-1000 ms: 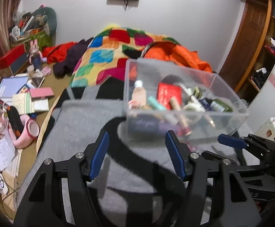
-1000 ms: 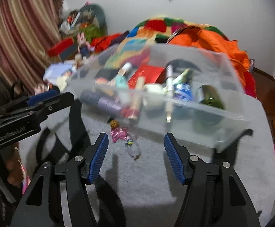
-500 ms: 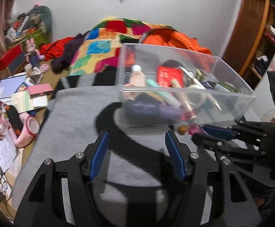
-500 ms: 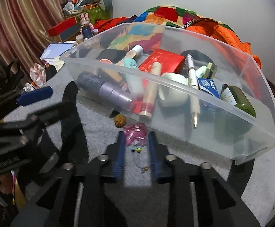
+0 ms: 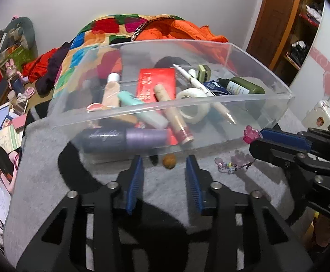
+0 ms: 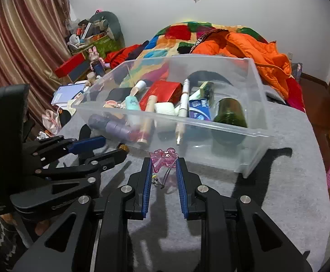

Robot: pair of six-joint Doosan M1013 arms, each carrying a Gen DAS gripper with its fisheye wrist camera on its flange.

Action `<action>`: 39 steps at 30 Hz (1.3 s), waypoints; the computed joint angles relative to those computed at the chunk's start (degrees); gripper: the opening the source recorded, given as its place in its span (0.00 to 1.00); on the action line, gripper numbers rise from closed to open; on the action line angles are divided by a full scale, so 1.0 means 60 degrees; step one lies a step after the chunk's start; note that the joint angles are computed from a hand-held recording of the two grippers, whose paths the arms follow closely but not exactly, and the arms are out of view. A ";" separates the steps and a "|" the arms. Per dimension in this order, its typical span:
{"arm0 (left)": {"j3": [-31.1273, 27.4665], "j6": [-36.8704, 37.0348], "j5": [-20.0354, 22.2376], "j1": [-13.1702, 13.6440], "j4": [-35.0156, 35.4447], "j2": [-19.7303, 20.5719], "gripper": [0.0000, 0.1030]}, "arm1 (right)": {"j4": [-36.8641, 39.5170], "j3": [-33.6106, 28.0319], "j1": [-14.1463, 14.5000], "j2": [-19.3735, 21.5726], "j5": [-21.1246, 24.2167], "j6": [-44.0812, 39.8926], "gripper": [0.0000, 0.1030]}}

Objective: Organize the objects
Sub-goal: 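Grasp pink keychain with right tool while left tool reaches toward walnut, then grasp walnut with left tool while right tool lifts pink keychain, then carry walnut into box with left tool while right tool carries keychain in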

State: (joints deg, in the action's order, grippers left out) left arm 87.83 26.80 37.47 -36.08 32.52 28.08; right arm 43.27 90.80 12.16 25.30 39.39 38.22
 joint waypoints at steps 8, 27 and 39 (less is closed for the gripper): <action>-0.0220 0.0241 0.0357 0.0030 -0.0288 0.0186 0.11 | 0.0541 0.0106 -0.0079 -0.0088 0.0063 -0.0583 0.19; 0.0530 -0.2304 -0.0181 -0.0331 0.2165 -0.0676 0.11 | 0.1685 0.0191 -0.0163 -0.0529 -0.0651 -0.1728 0.19; 0.0455 -0.3273 -0.0292 -0.0364 0.3568 -0.0941 0.11 | 0.2987 -0.0035 -0.0158 -0.0641 -0.1289 -0.2814 0.19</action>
